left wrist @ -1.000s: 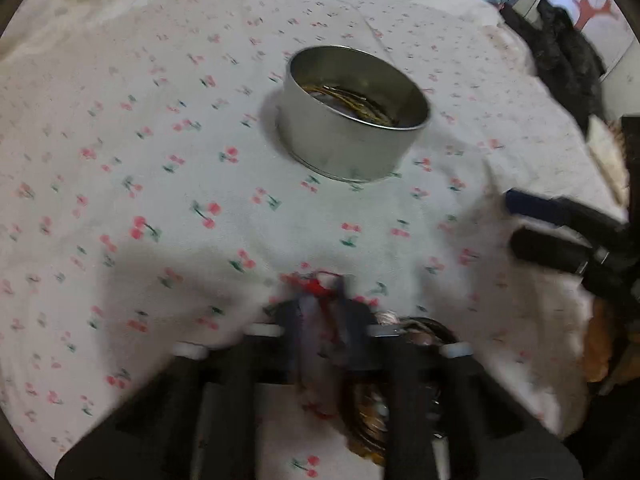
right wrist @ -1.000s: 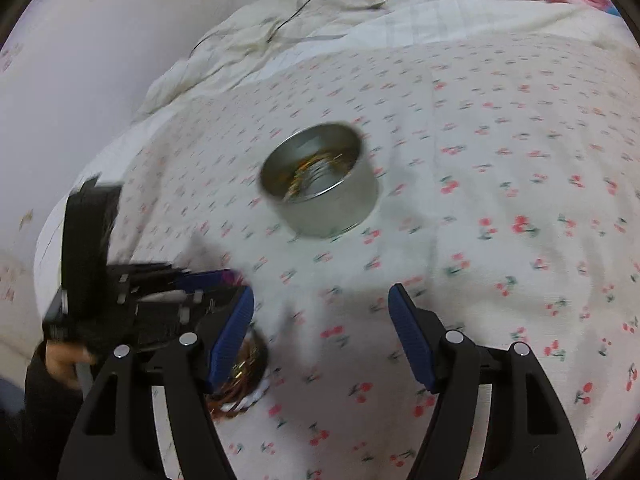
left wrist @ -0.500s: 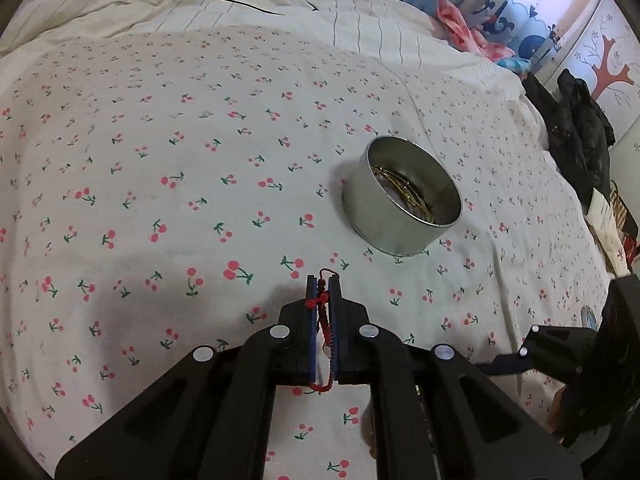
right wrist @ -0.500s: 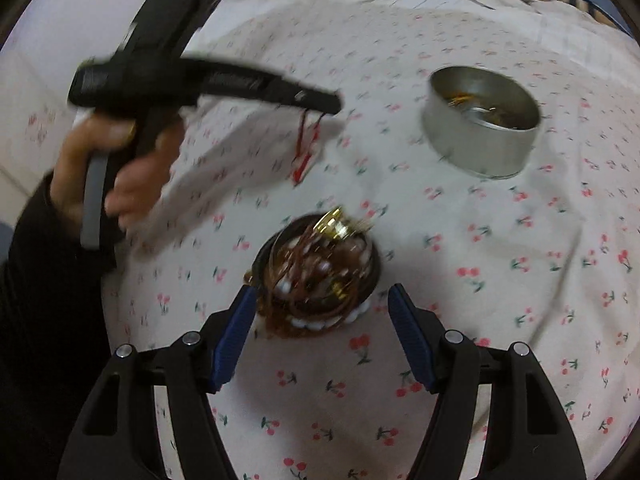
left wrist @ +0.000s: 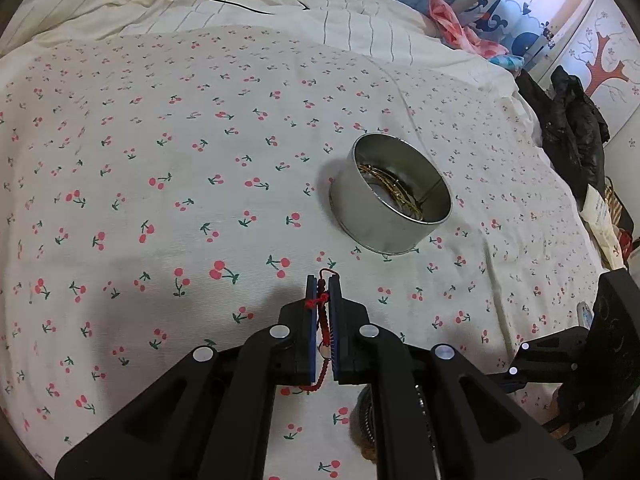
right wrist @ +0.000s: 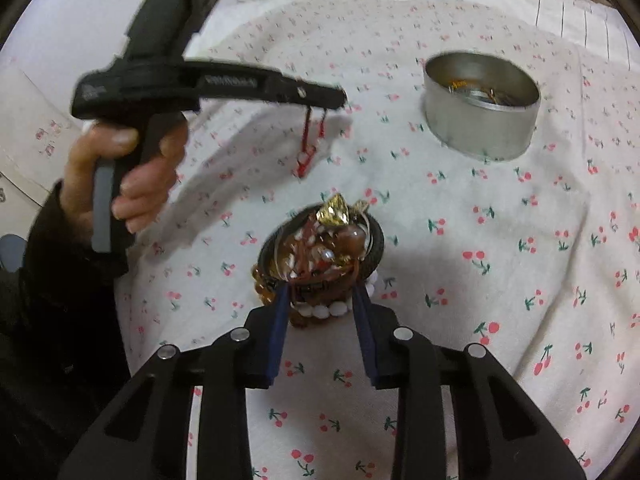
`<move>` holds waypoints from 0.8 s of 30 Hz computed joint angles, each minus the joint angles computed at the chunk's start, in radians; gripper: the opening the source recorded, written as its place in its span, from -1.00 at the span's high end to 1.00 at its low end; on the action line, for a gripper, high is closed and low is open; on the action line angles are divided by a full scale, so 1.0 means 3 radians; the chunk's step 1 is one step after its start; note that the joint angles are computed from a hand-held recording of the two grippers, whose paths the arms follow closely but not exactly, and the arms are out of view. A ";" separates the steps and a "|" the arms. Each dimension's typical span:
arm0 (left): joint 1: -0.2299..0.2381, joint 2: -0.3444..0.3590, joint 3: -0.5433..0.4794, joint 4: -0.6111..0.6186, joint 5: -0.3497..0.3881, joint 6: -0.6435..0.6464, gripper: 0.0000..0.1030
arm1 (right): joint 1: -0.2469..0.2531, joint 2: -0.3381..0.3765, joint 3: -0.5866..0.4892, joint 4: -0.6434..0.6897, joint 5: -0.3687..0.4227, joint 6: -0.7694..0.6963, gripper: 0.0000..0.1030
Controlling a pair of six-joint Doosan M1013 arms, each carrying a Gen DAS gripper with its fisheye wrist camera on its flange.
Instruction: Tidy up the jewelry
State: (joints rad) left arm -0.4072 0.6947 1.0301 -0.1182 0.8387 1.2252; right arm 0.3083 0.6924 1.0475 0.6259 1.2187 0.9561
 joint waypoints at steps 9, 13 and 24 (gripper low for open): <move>0.0013 -0.0023 0.0035 -0.0043 -0.0050 -0.0001 0.91 | -0.0112 -0.0058 0.0057 0.0466 -0.0142 -0.0044 0.96; 0.0016 -0.0035 0.0049 -0.0082 -0.0082 0.0022 0.91 | -0.0155 -0.0130 0.0149 0.0834 -0.0306 -0.0276 0.96; 0.0053 -0.0095 0.0037 -0.0641 -0.0296 0.0454 0.91 | -0.0253 -0.0293 0.0358 0.1731 -0.0833 -0.0838 0.96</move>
